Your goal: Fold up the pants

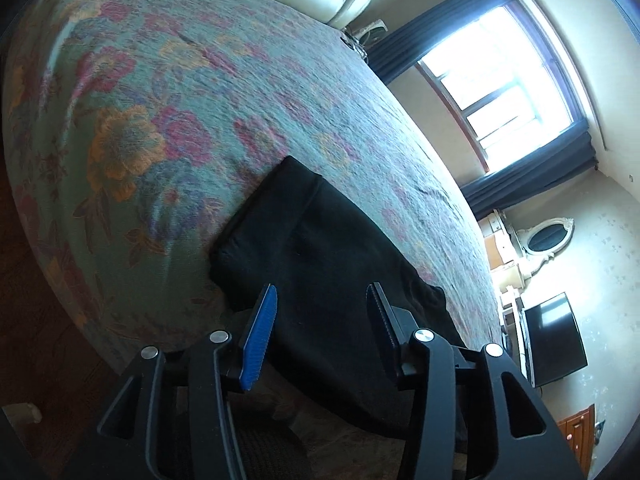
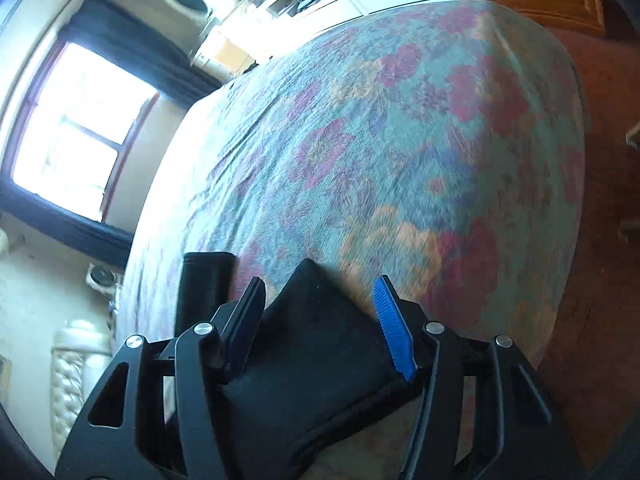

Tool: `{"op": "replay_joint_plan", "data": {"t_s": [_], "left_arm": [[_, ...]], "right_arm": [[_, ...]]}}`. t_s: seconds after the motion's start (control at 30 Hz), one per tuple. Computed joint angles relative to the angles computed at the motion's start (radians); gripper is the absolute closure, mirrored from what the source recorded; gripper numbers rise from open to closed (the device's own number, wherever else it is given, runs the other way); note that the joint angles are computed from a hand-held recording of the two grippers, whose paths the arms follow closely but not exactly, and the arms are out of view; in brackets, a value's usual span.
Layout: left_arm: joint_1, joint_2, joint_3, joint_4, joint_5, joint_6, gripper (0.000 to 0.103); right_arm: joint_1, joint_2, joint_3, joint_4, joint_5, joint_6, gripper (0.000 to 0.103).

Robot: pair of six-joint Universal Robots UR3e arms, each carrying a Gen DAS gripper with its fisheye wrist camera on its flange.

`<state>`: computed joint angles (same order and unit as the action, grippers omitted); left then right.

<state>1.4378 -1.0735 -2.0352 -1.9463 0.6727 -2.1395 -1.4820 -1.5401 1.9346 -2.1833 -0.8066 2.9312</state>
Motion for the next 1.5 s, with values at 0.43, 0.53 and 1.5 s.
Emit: {"op": "replay_joint_plan", "data": {"t_s": [0.43,0.53,1.5], "left_arm": [[-0.682,-0.121,-0.104,0.671,0.036,-0.526,0.043],[-0.763,-0.186,-0.121,0.827,0.042,-0.646,0.043],[-0.867,-0.254,-0.220,1.098,-0.012,-0.676,0.016]], "right_arm": [[0.226,0.209,-0.281,0.166,-0.157,-0.455,0.094],[0.225,0.174,-0.273,0.073,-0.149,-0.478,0.095],[0.565,0.595,-0.685,-0.028,-0.089,0.229,0.056]]}}
